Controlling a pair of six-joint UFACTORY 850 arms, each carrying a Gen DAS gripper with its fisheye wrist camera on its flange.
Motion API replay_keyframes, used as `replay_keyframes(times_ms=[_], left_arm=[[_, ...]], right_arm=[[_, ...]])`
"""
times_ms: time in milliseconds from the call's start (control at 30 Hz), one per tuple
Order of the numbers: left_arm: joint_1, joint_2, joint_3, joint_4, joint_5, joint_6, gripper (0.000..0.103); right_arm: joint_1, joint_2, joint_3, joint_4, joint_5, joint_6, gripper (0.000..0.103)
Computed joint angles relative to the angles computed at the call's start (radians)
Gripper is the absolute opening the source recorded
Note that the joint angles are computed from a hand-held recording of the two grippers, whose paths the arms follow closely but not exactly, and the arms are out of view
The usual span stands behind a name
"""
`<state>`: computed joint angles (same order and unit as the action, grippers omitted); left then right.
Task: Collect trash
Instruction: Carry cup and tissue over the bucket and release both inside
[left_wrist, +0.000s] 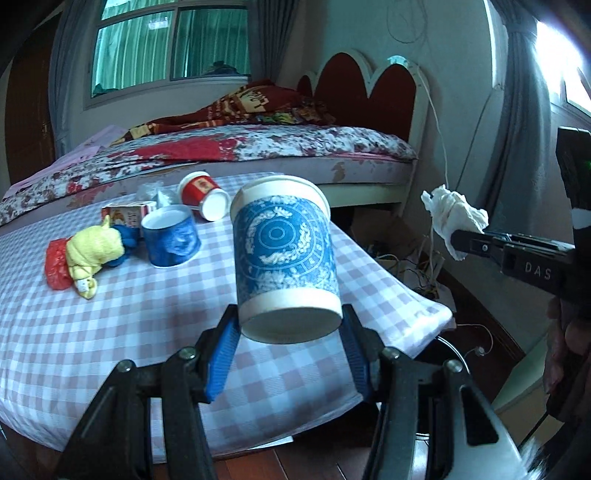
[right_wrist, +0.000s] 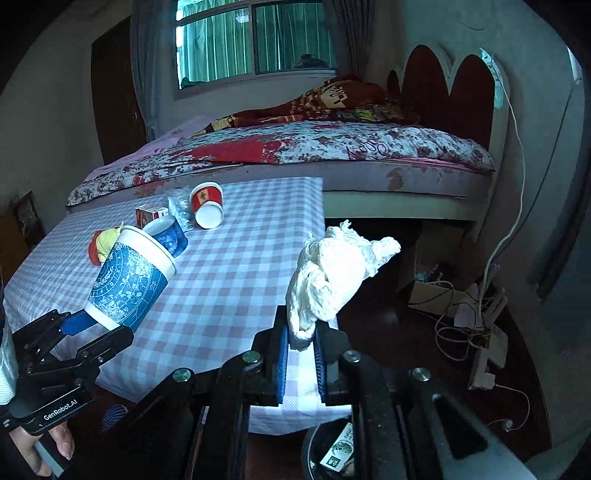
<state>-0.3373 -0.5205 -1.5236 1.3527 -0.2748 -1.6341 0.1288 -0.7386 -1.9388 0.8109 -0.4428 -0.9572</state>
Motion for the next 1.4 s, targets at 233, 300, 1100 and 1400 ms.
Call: replay_keyframes(times_ms=[233,300,1100,1400], left_arm=[[-0.058,-0.049,-0.068,-0.163,0.032,0.197,0.054],[-0.071,-0.065,-0.087,-0.240,0.041,0.282,0.054],[-0.143,-0.284,-0.305,-1.439,-0.061,1.535,0.054],[-0.143,-0.343,-0.362,-1.340,-0.141,1.400,0.090]], right_arm=[[-0.056,0.053,0.098,0.020,0.028,-0.030,0.013],[-0.071,0.060,0.118,0.005,0.033,-0.021,0.013],[-0.170,-0.006,0.172,-0.240,-0.085,0.086,0.013],[-0.156,-0.061,0.118,-0.479,-0.067,0.314,0.076]])
